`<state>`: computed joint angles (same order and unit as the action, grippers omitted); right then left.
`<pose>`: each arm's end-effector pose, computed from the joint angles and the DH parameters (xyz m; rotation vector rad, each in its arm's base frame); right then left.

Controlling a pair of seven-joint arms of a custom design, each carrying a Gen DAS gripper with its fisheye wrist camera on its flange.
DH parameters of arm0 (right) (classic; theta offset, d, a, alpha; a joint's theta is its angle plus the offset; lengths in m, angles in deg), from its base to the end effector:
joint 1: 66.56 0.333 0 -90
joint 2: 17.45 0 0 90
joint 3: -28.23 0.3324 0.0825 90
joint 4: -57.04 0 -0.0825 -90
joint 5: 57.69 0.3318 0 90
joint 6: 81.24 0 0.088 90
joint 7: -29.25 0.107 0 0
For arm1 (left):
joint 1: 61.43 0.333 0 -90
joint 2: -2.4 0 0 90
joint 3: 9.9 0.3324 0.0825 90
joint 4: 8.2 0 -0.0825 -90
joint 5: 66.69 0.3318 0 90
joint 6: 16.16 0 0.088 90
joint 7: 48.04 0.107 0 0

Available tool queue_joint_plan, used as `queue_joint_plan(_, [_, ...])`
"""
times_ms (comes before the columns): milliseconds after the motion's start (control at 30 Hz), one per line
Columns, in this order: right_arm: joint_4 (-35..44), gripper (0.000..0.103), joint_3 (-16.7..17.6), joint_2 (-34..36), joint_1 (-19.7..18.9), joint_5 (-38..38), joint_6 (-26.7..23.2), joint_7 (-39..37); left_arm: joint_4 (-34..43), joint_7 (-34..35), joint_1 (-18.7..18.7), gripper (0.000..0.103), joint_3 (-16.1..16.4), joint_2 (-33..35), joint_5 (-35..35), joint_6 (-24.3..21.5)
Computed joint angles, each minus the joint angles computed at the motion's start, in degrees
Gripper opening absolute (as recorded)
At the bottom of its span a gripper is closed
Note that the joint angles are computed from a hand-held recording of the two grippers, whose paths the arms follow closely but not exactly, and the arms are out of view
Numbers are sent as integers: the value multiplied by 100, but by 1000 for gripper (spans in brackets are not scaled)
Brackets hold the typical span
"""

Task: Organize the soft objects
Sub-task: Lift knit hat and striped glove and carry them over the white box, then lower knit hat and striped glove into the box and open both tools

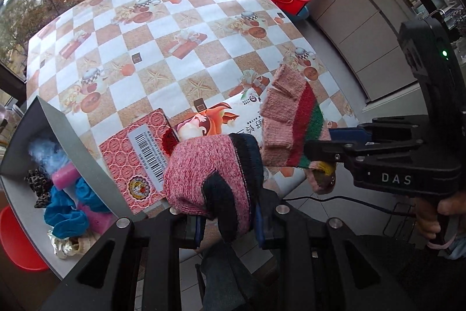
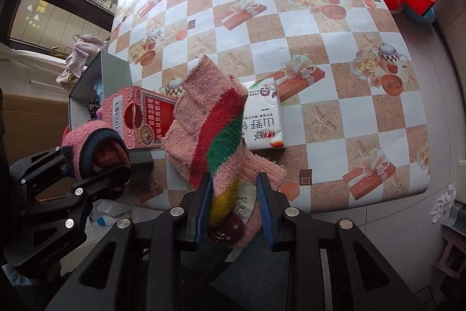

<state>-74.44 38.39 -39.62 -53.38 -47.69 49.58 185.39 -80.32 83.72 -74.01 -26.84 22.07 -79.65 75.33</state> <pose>0.3745 0.1775 0.5701 -0.9929 2.5827 0.1145 0.5348 -0.2888 0.5950 0.5066 -2.8780 0.3823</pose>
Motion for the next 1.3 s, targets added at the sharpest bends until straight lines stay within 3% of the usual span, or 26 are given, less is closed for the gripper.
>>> queue_joint_plan(233, [1129,32,101,703,174,-474,-307,-358,187,-181,363,28,154,54,-245,152])
queue_joint_plan(600, [3040,32,-96,2156,732,-914,-788,-1339,436,-731,923,28,360,247,-313,401])
queue_joint_plan(933, [4921,32,-401,3494,1123,-861,-1300,-2259,745,-1471,1283,28,509,569,-48,665])
queue_joint_plan(1300, [7047,32,-672,4890,1288,-564,-2153,-2807,1380,-1964,1374,28,487,1076,254,713])
